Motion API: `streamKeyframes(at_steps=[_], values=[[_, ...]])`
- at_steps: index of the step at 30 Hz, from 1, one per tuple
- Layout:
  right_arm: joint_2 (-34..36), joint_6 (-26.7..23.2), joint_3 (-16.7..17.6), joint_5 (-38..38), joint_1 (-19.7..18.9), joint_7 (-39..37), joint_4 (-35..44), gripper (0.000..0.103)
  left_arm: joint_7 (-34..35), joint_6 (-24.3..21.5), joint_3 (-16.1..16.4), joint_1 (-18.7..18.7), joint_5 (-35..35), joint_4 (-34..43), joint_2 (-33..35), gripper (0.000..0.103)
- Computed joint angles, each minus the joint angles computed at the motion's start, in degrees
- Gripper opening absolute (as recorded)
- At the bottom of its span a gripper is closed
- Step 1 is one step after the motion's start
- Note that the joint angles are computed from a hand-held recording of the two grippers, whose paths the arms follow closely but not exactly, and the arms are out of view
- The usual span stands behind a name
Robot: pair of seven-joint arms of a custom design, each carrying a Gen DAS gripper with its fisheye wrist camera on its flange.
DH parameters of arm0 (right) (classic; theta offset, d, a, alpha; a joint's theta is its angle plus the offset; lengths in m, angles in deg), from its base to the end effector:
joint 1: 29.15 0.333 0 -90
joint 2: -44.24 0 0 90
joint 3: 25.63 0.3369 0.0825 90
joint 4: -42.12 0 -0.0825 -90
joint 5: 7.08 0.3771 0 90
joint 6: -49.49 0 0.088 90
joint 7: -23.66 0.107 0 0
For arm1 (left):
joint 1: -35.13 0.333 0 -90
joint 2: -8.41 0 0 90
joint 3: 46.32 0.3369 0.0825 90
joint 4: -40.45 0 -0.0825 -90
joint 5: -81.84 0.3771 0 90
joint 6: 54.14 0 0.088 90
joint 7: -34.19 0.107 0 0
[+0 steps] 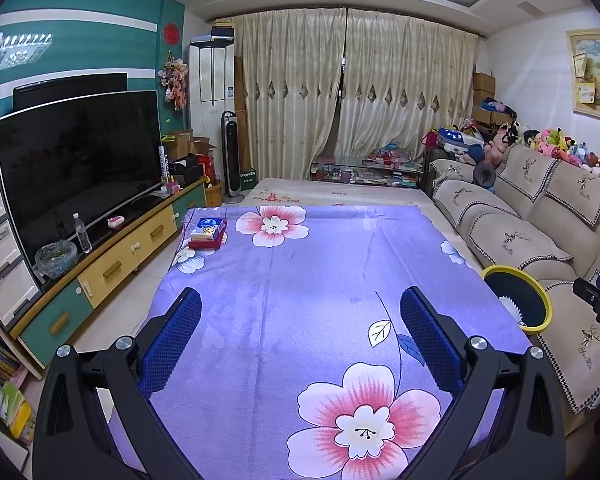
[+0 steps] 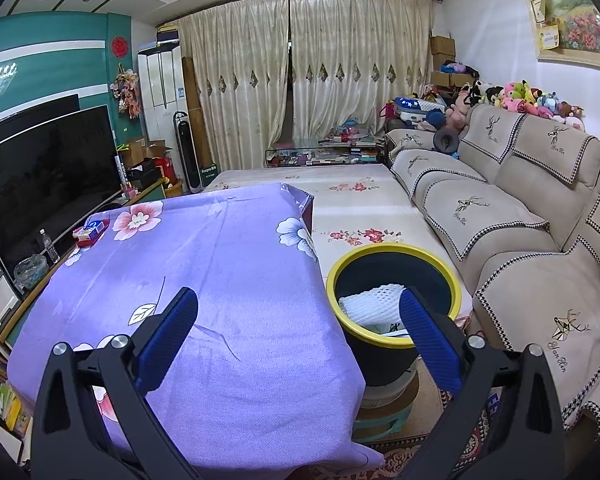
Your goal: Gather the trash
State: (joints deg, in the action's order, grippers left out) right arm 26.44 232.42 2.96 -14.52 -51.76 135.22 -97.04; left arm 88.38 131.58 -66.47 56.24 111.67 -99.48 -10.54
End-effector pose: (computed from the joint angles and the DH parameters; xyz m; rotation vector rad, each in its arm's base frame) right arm 0.4791 0.0859 0.5575 -1.5149 1.6327 -0.8656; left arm 0.4689 -0.0589 0.5621 -1.5783 1.5131 -0.9287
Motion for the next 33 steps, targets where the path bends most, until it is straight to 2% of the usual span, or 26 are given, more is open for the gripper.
streamKeyframes(at_steps=[33], values=[[1.0, -0.5, 0.0, -2.7, -0.2, 2.4, 0.8, 0.096, -0.1, 0.5, -2.4, 2.5, 0.5, 0.4, 1.3, 0.098]])
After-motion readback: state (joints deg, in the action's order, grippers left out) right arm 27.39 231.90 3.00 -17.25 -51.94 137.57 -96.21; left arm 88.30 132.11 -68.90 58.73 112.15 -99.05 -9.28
